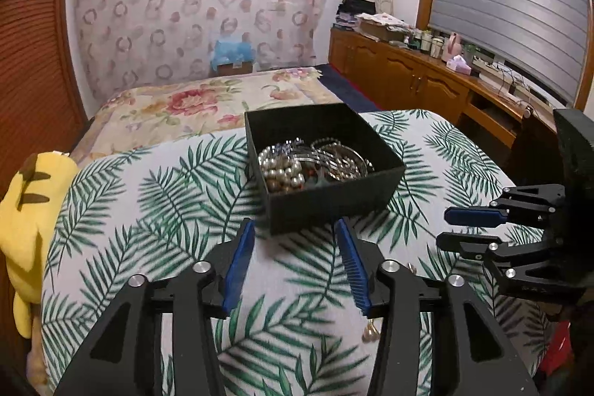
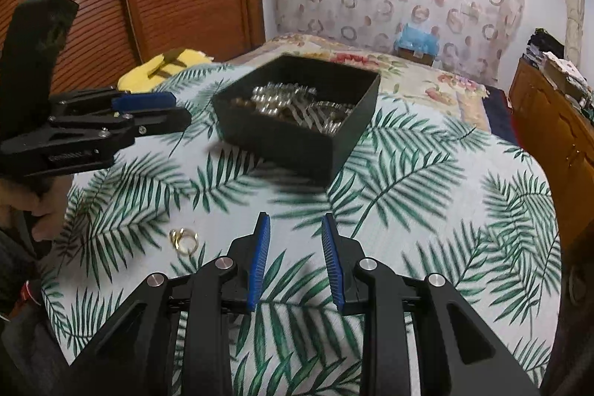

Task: Organize jewelry
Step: 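Move both tools over the gold ring and gold flower earring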

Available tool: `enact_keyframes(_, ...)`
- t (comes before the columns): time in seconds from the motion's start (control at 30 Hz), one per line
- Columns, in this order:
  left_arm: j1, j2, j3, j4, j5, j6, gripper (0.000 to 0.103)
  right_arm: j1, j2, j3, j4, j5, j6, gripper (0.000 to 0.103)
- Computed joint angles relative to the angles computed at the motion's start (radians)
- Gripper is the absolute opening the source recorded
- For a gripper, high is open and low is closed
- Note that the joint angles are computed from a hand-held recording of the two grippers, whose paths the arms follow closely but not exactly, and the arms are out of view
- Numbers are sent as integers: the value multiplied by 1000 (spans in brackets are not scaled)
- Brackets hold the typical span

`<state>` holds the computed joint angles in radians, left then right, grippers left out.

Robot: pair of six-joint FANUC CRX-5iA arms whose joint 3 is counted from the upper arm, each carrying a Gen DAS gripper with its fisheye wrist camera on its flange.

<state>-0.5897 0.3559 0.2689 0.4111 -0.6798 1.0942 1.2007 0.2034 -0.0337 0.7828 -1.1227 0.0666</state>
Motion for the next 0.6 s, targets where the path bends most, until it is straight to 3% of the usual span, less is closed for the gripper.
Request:
enact_keyframes(0.53,4,-66,-114,-11,-15,10,48,-10,83,90,-99,7,138,31)
enact_keyframes(0.6,4,-67,-117,-11,-26,8,48,-10,90,97,-96,-3,146,17)
